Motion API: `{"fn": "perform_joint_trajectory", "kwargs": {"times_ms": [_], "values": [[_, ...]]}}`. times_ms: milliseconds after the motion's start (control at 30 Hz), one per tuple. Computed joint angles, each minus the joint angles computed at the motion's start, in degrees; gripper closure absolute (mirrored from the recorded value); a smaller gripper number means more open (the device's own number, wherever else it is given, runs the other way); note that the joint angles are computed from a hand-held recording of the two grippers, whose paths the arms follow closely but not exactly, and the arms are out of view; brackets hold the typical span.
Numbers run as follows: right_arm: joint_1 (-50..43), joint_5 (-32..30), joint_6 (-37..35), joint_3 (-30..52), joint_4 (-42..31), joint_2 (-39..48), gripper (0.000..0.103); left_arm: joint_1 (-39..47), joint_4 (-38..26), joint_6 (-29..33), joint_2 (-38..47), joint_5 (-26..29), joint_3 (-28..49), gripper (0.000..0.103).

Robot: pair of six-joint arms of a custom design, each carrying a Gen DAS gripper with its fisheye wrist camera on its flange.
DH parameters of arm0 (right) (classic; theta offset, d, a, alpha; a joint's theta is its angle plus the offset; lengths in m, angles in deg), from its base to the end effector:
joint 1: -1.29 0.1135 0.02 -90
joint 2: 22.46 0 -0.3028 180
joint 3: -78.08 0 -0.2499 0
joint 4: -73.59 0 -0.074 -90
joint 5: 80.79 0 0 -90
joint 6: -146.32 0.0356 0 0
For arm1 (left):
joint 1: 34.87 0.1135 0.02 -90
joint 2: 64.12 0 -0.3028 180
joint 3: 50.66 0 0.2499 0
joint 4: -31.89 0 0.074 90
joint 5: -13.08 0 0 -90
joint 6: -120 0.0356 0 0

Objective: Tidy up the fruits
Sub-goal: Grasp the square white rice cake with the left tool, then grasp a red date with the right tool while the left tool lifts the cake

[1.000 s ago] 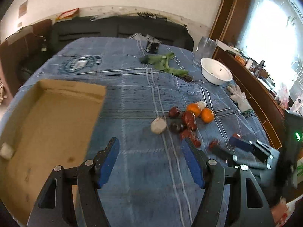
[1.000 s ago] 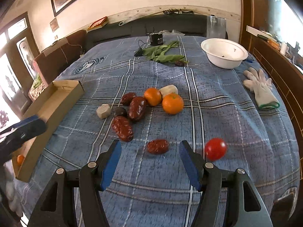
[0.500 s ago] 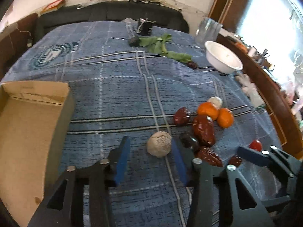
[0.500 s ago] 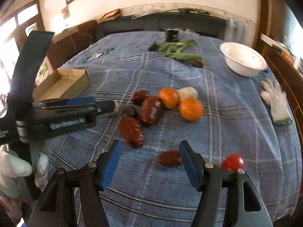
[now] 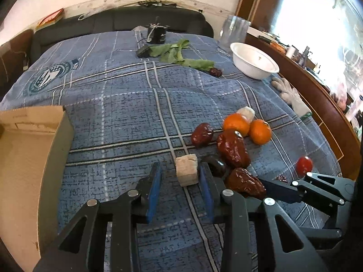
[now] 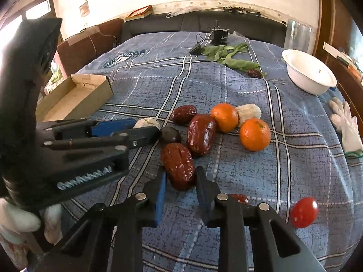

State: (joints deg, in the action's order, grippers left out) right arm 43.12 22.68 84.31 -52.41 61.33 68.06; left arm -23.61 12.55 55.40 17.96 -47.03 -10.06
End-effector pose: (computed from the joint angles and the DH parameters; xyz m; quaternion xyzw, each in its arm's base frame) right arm 0.2114 0.1781 0.1653 -0.0769 0.9401 0.0878 0.3203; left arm 0.2159 0.0249 0.1563 0.1796 0.9199 -0.1604 0.3095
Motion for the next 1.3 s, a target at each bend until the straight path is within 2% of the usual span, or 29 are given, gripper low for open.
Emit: {"fn": "perform_joint_trajectory", "kwargs": {"times_ms": [33, 100, 467, 667, 733, 867, 967, 1067, 1100, 1133, 1233, 1300], "values": [[0.03, 0.08, 0.27, -0.37, 0.19, -0.33, 0.077, 0.24, -0.52, 0.42, 0.42, 0.58, 0.33, 0.082], [0.2, 0.2, 0.98, -1.22, 0.44, -1.37, 0.077, 0.56, -1.4, 1.02, 1.01, 1.75, 0.8, 0.087], [1.87, 3.47, 1.78, -1.84, 0.65, -1.95, 0.077, 2.17, -0.17, 0.66, -1.58, 2.65, -1.18, 0.088], [3.39, 4.95, 2.89, -2.59, 1.17, -3.93, 0.078, 5.0, -2.19, 1.57, -6.86, 4.36, -2.47, 0.088], [3.51, 4.97, 3.34, -2.69, 0.81, -4.52, 0.078, 7.43, -5.17, 3.0, -8.94, 5.93, -2.18, 0.088], [3.07, 3.74, 3.35, -1.25, -0.96, -3.32, 0.076, 15.65, -14.43, 9.8, -12.83, 10.86, -1.09, 0.088], [3.28, 4.19, 3.1, 0.35, -2.02, -1.72, 0.067, 22.79, -22.0, 17.03, -13.51, 13.73, 0.56, 0.088], [3.15, 4.25, 3.27, 1.52, -2.48, -0.1, 0.066, 30.87, -30.23, 24.86, -11.26, 16.57, 3.88, 0.088], [3.04, 3.61, 3.31, 1.87, -2.76, 0.38, 0.069, 34.62, -34.05, 28.5, -9.47, 17.6, 5.95, 0.088], [3.32, 3.6, 3.71, 2.17, -3.19, 0.72, 0.074, 36.63, -35.81, 30.29, -8.49, 18.02, 7.03, 0.088], [4.92, 4.92, 4.91, 2.6, -5.09, -0.24, 0.074, 45.63, -42.73, 38.02, -4.03, 19.2, 12.43, 0.088], [6.54, 6.03, 6.04, 3.38, -6.84, -1.58, 0.074, 51.29, -44.71, 40.94, -0.89, 19.48, 16.07, 0.088]]}}
